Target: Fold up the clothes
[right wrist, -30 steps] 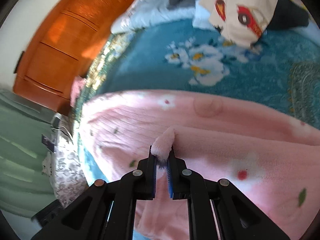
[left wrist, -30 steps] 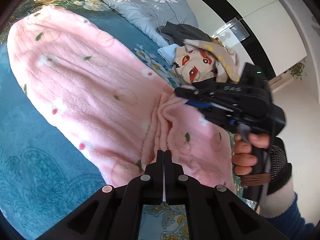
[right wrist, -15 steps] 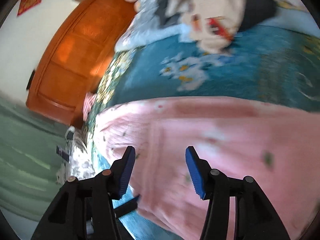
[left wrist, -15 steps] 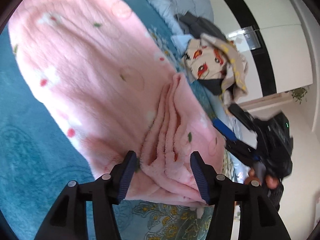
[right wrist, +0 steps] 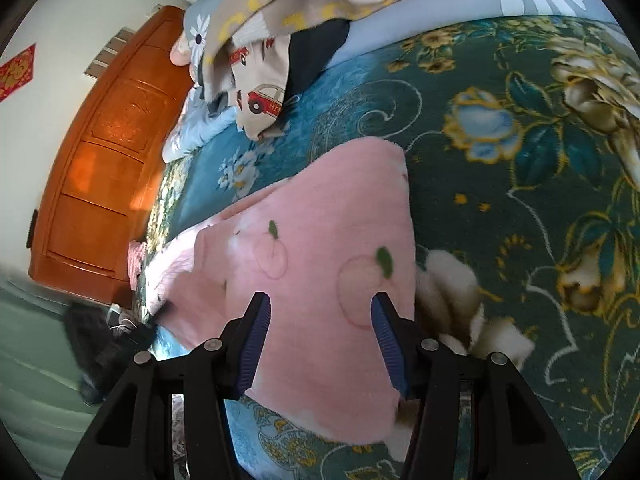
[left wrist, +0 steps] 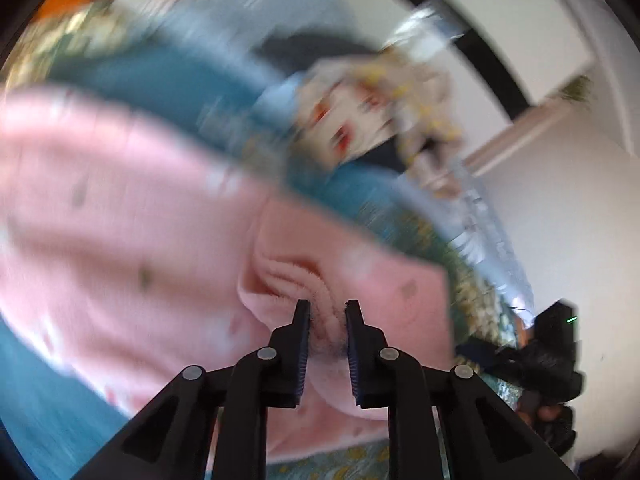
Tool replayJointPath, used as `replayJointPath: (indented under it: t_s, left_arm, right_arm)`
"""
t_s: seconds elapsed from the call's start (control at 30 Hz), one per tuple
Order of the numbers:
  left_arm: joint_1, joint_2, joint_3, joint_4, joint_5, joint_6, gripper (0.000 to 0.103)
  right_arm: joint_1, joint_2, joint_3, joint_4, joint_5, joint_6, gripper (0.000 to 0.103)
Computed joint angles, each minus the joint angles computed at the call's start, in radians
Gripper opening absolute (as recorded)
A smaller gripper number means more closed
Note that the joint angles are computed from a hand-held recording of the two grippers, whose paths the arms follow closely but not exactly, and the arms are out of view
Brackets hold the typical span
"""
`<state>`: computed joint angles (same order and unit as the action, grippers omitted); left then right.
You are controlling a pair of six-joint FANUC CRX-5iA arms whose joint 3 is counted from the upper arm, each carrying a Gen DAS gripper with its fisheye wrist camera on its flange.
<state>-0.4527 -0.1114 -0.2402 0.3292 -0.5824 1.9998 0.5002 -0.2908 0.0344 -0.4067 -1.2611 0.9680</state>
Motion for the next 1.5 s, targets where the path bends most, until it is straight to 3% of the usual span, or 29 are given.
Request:
replayJointPath:
  t_s: [0.07,0.23,0.37,0.47,0.53,0.63,0.67,0.7,0.77,0.87,1.03,1.17,1.23,1.27,1.4,1.5]
  left_arm:
    - [0.007,-0.02,0.01,-0.03,0.001,-0.002,0.018]
    - [0.057,-0.026,-0.147,0.035,-0.035,0.075,0.019]
    - [0.067,-0.093,-0.365,0.291,0.139,-0.049,0.022]
    - [0.078,-0.095,-0.321,0.191,0.1,0.008,0.022]
    - [0.079,-0.093,-0.293,0.147,0.075,0.023,0.022]
    - [0.079,-0.1,-0.272,0.107,0.047,0.043,0.024]
    - [0.08,-0.103,-0.272,0.097,0.042,0.044,0.027]
    - [0.078,-0.1,-0.269,0.088,0.042,0.046,0.029]
    - [0.077,-0.103,-0.268,0.074,0.036,0.055,0.035]
    - [0.08,-0.098,-0.27,0.075,0.032,0.064,0.037]
    - [0.079,-0.097,-0.278,0.089,0.041,0.064,0.037]
    - [0.093,-0.146,-0.299,0.08,0.056,0.077,0.038]
    - [0.116,-0.2,-0.313,0.021,0.06,0.139,0.04]
    - [0.137,-0.234,-0.316,-0.034,0.047,0.202,0.047]
    - [0.244,-0.385,-0.32,-0.263,-0.061,0.501,0.06]
    - [0.37,-0.464,-0.329,-0.326,-0.146,0.566,0.068]
  right_arm:
    - [0.006,-0.003,-0.002,-0.008,-0.01,0.017,0.055]
    - [0.058,0.015,-0.014,0.027,-0.054,0.017,0.055]
    - [0.088,0.018,-0.01,0.067,-0.041,0.008,0.055]
    - [0.118,0.008,-0.022,0.112,0.015,0.012,0.056]
    - [0.139,0.001,-0.032,0.143,0.056,0.014,0.063]
    - [0.143,-0.011,-0.056,0.116,0.086,0.022,0.064]
    - [0.149,-0.017,-0.065,0.112,0.086,0.019,0.068]
    - [0.163,-0.026,-0.076,0.119,0.089,0.016,0.082]
    - [0.21,-0.051,-0.106,0.163,0.101,0.004,0.095]
    - [0.271,-0.063,-0.132,0.227,0.09,-0.024,0.096]
    - [0.268,-0.052,-0.144,0.21,0.069,-0.033,0.097]
    - [0.258,-0.087,-0.151,0.208,0.134,-0.029,0.097]
    - [0.252,-0.109,-0.168,0.204,0.19,-0.036,0.099]
    - [0.252,-0.113,-0.172,0.205,0.206,-0.039,0.103]
    - [0.256,-0.105,-0.18,0.196,0.239,-0.038,0.103]
    - [0.265,-0.09,-0.18,0.194,0.256,-0.045,0.103]
